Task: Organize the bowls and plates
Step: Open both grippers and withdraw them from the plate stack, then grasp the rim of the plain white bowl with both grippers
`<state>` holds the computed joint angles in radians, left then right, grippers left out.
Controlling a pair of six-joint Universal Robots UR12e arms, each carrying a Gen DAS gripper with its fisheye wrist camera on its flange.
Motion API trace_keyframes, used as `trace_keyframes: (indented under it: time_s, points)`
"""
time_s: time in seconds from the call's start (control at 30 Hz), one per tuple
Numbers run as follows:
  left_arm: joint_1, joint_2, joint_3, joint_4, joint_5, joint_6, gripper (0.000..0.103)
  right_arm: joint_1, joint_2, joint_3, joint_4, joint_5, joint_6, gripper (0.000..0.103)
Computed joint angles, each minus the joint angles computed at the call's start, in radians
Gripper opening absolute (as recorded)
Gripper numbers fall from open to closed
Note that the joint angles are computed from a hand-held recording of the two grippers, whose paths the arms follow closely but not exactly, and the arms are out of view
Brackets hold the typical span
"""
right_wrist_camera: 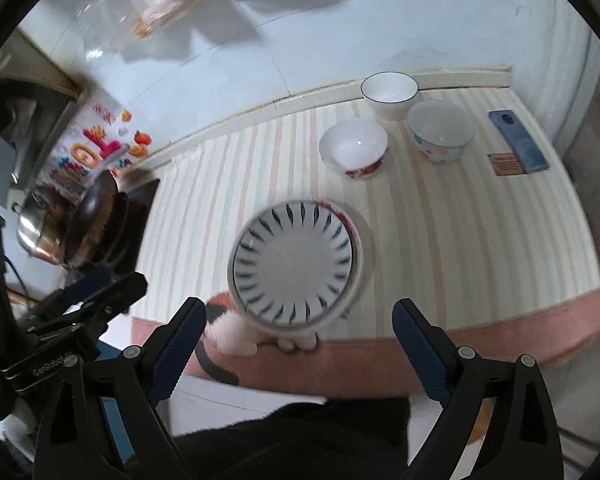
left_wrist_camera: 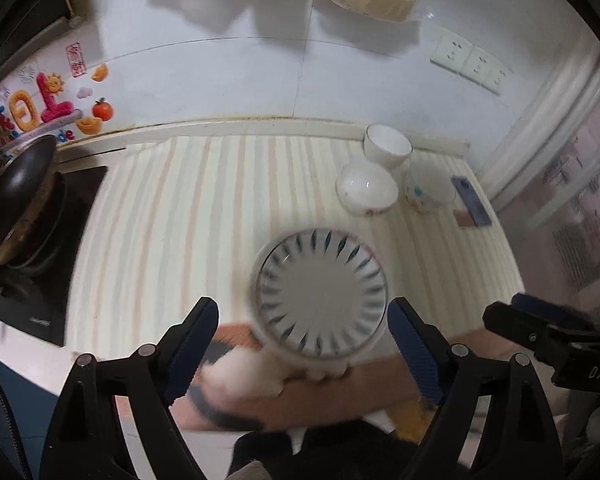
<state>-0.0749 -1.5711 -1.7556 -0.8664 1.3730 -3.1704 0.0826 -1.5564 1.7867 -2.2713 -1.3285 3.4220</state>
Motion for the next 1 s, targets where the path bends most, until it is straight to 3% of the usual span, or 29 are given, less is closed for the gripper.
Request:
trace_keyframes:
  time_s: [0.17, 0.37, 0.5, 0.6, 0.67, 0.7, 0.77, 0.8, 0.87, 1.0]
  points:
    - [-0.041, -0.125, 0.103, 0.050, 0.043, -0.054, 0.086, -0.083, 0.095, -0.052, -0.030, 0.091, -0.025, 0.096]
    - [-0.060, -0.318, 0.293, -0.082, -0.027, -0.139, 0.085, -0.153, 0.253, -0.164, 0.011, 0.170, -0.095, 0.096]
    - [-0.083, -0.417, 0.385, -0.130, -0.016, -0.143, 0.067, -0.174, 0.345, -0.236, 0.048, 0.192, -0.124, 0.095]
    - [-0.094, -0.481, 0.444, -0.182, -0.009, -0.129, 0.051, -0.183, 0.408, -0.286, 0.083, 0.223, -0.129, 0.086]
    - [-0.094, -0.511, 0.472, -0.218, -0.025, -0.129, 0.044, -0.187, 0.432, -0.300, 0.088, 0.243, -0.129, 0.071]
    - [-0.094, -0.528, 0.487, -0.232, -0.033, -0.132, 0.038, -0.186, 0.445, -0.309, 0.096, 0.248, -0.135, 0.069]
    - [-0.093, -0.547, 0.501, -0.246, -0.047, -0.130, 0.036, -0.185, 0.460, -0.315, 0.092, 0.257, -0.136, 0.056]
    - [-0.092, -0.553, 0.504, -0.243, -0.058, -0.132, 0.028, -0.184, 0.466, -0.316, 0.091, 0.260, -0.138, 0.051]
    - [-0.093, -0.561, 0.507, -0.244, -0.053, -0.135, 0.025, -0.178, 0.486, -0.331, 0.099, 0.253, -0.145, 0.033]
    - [-0.097, -0.552, 0.489, -0.214, -0.038, -0.135, 0.024, -0.163, 0.495, -0.329, 0.055, 0.196, -0.140, 0.025]
